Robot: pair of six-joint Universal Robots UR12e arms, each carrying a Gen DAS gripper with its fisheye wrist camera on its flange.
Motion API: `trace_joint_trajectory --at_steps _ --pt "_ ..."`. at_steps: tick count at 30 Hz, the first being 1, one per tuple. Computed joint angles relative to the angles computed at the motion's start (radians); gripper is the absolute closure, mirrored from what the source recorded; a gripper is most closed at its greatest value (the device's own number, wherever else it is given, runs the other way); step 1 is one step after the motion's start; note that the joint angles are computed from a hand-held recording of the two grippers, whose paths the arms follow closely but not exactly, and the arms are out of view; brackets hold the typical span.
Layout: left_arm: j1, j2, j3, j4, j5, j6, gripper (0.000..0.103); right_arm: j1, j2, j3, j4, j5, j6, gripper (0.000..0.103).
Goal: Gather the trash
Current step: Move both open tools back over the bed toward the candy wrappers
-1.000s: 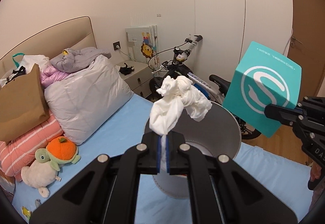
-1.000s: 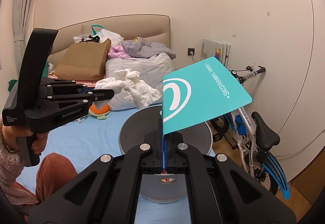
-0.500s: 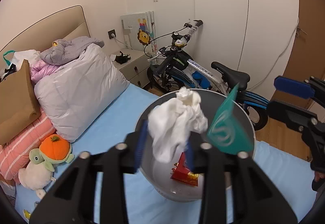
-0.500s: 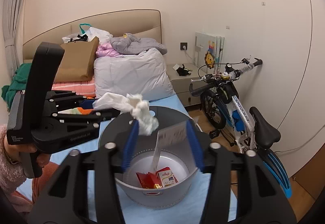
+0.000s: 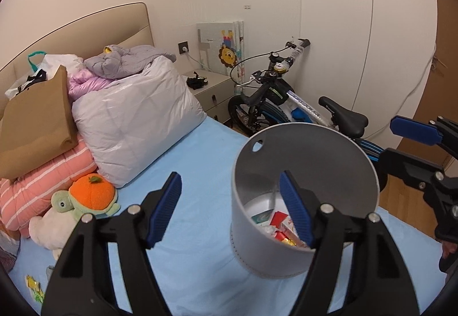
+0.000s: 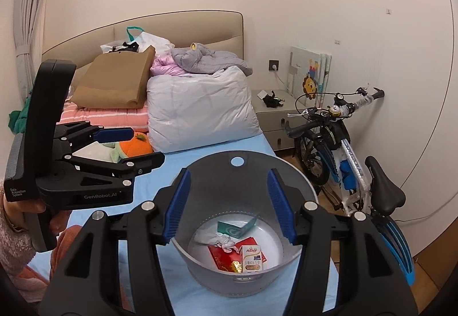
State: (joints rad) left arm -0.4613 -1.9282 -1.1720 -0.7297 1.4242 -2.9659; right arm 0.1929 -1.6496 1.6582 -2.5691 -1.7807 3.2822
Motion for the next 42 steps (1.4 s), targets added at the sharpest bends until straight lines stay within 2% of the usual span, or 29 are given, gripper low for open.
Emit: trace_joint_trajectory --at_steps 6,11,23,28,34,38,42 --pt "0.043 0.056 -0.087 0.023 0.074 -0.055 0.032 0.041 0.047 -0.037 -0.013 0.053 -0.029 0.047" --pt "0.091 0.117 -0.171 0.039 0.165 -0.107 0.032 0.076 0.102 -0.083 -0.023 0.138 -0.045 0.045" --pt "0.26 0.278 -0.377 0.057 0.373 -0.274 0.03 0.213 0.32 -0.296 -0.022 0.345 -0.123 0.045" --pt "0.349 0.332 -0.448 0.034 0.418 -0.351 0.03 0.263 0.427 -0.415 0.011 0.41 -0.127 0.045" --pt "0.441 0.361 -0.503 0.022 0.474 -0.405 0.03 0.326 0.561 -0.57 0.05 0.433 -0.138 0.045" --pt "0.496 0.36 -0.525 0.024 0.478 -0.423 0.03 0.357 0.657 -0.685 0.097 0.46 -0.123 0.045" --pt "0.54 0.339 -0.535 0.023 0.461 -0.431 0.03 0.384 0.748 -0.799 0.15 0.455 -0.121 0.045"
